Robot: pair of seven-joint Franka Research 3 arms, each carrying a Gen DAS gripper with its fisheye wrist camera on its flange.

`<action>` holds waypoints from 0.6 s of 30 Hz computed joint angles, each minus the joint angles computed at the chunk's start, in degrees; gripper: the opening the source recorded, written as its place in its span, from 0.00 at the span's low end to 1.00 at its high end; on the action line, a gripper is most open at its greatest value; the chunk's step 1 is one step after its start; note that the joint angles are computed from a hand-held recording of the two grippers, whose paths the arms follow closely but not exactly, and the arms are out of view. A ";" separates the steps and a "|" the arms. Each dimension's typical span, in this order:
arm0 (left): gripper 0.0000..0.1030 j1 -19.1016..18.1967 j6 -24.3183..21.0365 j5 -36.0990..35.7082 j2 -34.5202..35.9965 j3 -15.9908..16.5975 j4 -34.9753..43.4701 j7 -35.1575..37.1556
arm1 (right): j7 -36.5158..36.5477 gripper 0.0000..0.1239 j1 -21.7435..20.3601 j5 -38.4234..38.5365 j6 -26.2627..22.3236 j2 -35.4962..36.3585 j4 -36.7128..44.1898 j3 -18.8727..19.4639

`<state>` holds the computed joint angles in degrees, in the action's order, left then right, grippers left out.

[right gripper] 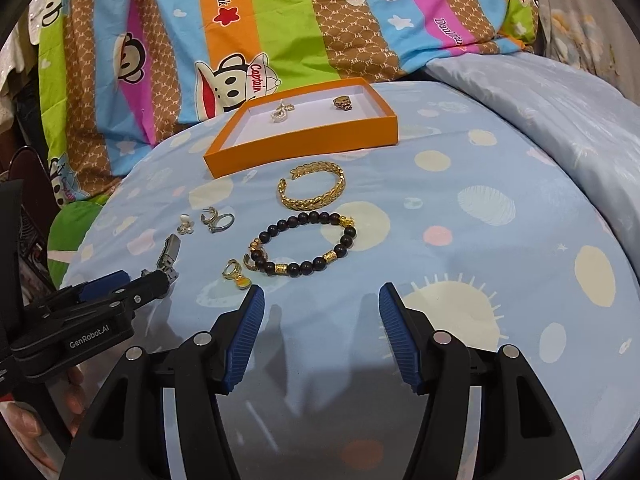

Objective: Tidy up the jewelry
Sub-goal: 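Grasp the silver watch with the left tool while the right tool grasps the gold chain bangle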

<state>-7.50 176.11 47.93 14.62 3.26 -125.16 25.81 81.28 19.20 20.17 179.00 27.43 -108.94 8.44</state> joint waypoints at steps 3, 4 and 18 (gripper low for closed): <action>0.64 1.26 1.16 -2.19 -0.68 -0.84 -1.20 1.65 | -1.43 0.48 -0.25 -0.35 0.15 -0.16 -0.14 1.08; 0.64 0.85 1.11 -1.97 -0.80 -0.32 -1.28 1.29 | -1.53 0.48 0.64 -0.88 0.27 -0.12 -0.07 0.39; 0.28 4.12 1.94 -10.39 1.14 -5.95 0.23 14.01 | 3.68 0.48 3.87 -2.76 -1.68 1.05 2.42 -4.74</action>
